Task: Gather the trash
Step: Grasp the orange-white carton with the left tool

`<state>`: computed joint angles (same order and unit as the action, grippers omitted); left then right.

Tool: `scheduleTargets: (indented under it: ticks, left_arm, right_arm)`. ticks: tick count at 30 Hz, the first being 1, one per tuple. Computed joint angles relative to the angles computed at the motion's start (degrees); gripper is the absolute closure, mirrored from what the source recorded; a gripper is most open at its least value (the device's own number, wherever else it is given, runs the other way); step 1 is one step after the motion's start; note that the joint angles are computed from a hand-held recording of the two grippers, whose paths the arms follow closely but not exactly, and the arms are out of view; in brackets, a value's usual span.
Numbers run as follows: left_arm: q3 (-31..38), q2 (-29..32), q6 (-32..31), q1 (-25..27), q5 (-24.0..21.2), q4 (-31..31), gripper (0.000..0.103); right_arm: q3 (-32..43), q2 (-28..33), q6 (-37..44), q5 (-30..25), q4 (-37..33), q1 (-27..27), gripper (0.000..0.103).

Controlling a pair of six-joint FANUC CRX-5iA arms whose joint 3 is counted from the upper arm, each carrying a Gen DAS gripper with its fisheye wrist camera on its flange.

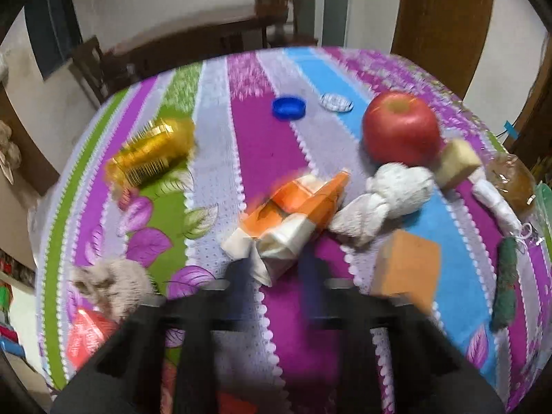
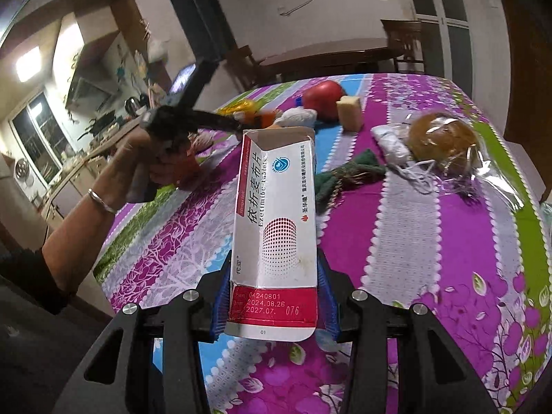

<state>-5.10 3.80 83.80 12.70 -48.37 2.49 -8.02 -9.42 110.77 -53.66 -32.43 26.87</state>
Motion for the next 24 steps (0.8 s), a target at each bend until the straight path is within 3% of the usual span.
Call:
scheduleTargets:
  ticks: [2, 4, 9, 15, 18, 24]
  left_arm:
    - [-2.8, -1.8, -3.4, 1.0, 2.9, 4.1, 0.099]
    - [-6.3, -4.9, -7.2, 1.9, 5.4, 8.9, 0.099]
    - [-11.5, -12.2, -7.2, 1.3, 9.6, 10.1, 0.099]
    - [-15.0, -20.8, 4.6, -2.1, 11.9, 1.1, 0.099]
    - [-15.4, -24.5, 15.7, -6.3, 11.7, -8.0, 0.099]
    - [-20.3, -31.1, 22.4, -10.2, 14.8, -10.7, 0.099]
  right_arm:
    - [0.2, 0.0, -0.4, 0.1, -0.7, -0.2, 0.058]
    - [0.2, 0.0, -0.6, 0.4, -0.9, -0.4, 0.058]
    - [-0.1, 0.4, -2.4, 2.5, -0.1, 0.1, 0.058]
    - [-3.3, -1.7, -10.1, 9.5, 7.8, 3.5, 0.058]
    - [-6.3, -3.3, -16.4, 14.1, 15.0, 6.5, 0.058]
    - [-13.3, -6.5, -30.1, 21.9, 31.4, 11.3, 0.058]
